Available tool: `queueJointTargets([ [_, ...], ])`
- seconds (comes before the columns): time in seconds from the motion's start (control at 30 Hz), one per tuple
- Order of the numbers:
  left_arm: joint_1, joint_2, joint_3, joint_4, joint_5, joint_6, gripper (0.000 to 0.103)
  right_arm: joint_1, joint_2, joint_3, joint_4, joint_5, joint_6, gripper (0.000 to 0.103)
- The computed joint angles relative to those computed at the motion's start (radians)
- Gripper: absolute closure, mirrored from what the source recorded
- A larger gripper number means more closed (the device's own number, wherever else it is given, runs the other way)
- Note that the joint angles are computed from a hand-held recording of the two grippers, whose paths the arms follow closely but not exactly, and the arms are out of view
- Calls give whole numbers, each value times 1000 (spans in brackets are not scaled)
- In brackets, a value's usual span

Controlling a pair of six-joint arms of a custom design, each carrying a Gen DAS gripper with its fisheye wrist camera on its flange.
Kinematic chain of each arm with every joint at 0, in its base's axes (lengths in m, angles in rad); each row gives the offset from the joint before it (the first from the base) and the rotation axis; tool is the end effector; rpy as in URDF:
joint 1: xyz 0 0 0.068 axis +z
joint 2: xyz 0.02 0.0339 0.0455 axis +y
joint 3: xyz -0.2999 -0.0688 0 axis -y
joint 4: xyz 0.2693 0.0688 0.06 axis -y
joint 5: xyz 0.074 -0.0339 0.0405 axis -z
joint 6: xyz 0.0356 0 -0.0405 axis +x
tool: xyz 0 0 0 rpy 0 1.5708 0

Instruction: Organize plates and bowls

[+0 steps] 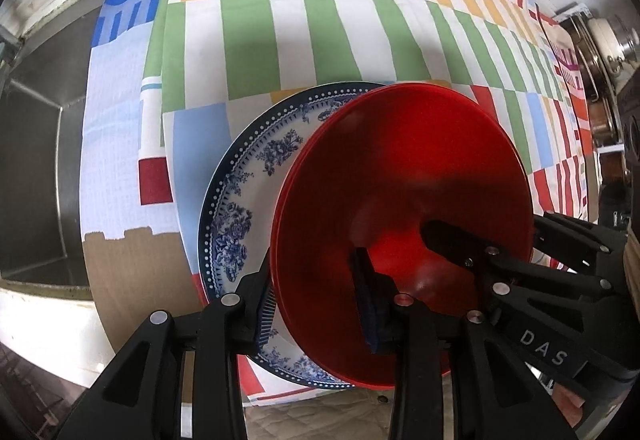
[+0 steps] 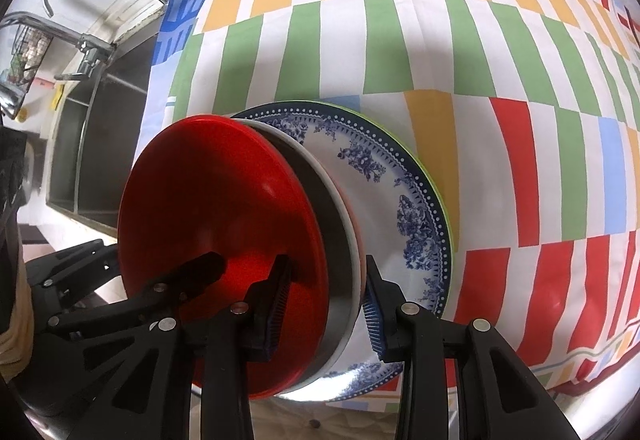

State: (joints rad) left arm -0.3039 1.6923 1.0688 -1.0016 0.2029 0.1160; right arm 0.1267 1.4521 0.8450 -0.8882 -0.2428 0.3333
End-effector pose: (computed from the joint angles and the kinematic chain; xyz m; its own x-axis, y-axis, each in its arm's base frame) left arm 0.2880 -0.0978 0.1940 -0.9137 0.4053 0.0306 0.3910 0.8970 -0.2061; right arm 0.2450 0.0398 0.1987 -0.9807 0.1952 0.0072 0.1907 0.9490 0.2512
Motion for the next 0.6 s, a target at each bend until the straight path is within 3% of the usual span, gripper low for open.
queueJointTargets([
  [0.33,42,-111,-69,80,11,17,45,38,-108,-20,-1,117,12,61],
  [0.47,38,-264,-123,110,-12,1,38,68,-235,-17,-46,196,14,60],
  [0.6,6,-470,-189,128,-48,-46,29,138,-407,-20,-94,302,40,49],
])
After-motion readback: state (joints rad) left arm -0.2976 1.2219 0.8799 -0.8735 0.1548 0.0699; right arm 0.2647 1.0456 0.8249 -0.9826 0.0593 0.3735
